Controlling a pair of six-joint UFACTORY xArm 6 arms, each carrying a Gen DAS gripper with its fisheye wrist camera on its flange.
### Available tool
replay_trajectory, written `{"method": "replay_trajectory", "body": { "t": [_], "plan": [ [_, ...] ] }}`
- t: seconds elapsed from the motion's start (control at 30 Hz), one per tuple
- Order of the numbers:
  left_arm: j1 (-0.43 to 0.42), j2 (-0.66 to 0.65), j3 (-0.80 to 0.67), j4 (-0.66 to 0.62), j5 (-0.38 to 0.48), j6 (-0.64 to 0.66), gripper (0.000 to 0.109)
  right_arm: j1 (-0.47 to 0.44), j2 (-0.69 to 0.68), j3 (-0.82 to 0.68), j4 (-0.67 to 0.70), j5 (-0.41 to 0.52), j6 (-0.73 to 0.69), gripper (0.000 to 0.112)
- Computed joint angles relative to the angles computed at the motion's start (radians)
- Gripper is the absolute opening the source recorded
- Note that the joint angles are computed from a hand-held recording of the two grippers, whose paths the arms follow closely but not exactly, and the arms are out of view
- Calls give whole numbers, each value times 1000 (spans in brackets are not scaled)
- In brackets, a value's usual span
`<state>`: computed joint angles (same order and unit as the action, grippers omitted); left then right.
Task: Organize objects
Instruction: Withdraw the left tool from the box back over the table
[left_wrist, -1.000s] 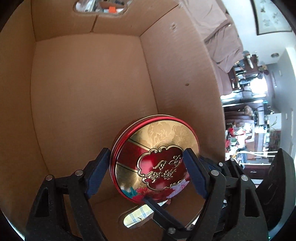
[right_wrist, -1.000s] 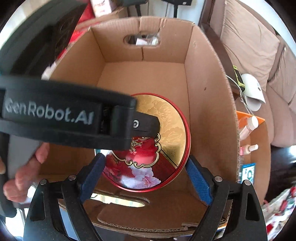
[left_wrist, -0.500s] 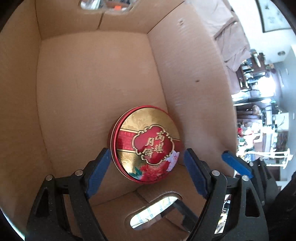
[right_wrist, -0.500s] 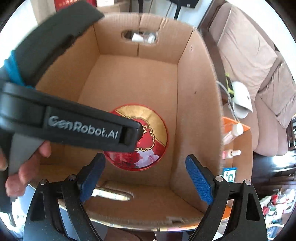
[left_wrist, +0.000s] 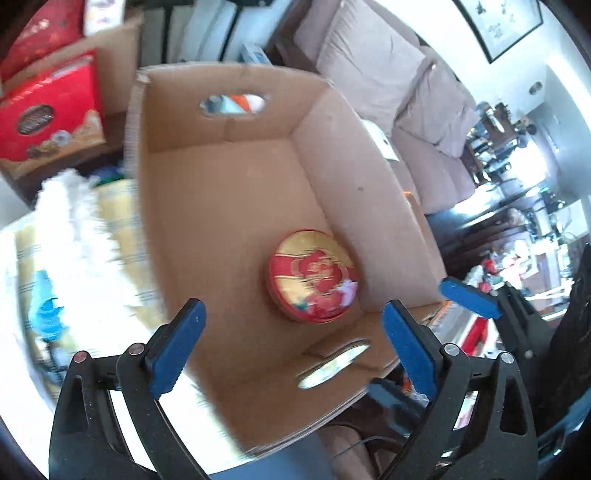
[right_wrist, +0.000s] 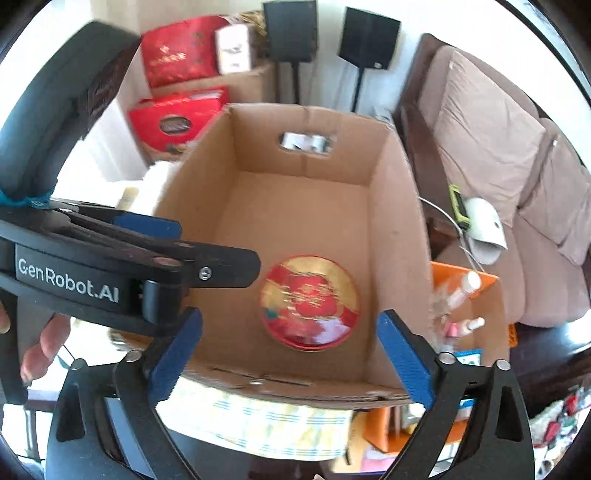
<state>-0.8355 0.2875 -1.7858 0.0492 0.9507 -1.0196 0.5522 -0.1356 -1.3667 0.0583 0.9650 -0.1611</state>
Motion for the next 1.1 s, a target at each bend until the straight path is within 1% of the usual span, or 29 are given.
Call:
{"method": "replay_trajectory", "body": {
  "t": [0.13,0.23,0.4,0.5,0.6,0.83,0.97,1.03,1.1],
  "plan": [
    [-12,-148,170,94,-12,-85,100,43,-28,19,21,-19,1,100],
    [-23,-249,284,159,10,-129,101,74,-48,47,46,-43,-11,100],
    [-75,-420,435,313,121,-209,103,135,-63,58,78,-65,-21,100],
    [-111,-495,495,378,202,-250,103,180,-61,59,84,-80,-10,100],
    [-140,-556,556,410,254,-283,103,220,-50,55,90,-92,4,100],
    [-191,-691,727,466,296,-400,102,290,-24,65,101,-136,31,100],
    [-222,-745,825,492,306,-483,102,325,-5,84,62,-187,69,100],
    [-231,-775,883,496,285,-523,102,343,-1,106,31,-224,77,100],
    [-235,-805,939,497,257,-568,99,358,10,120,14,-244,86,100]
  ]
}}
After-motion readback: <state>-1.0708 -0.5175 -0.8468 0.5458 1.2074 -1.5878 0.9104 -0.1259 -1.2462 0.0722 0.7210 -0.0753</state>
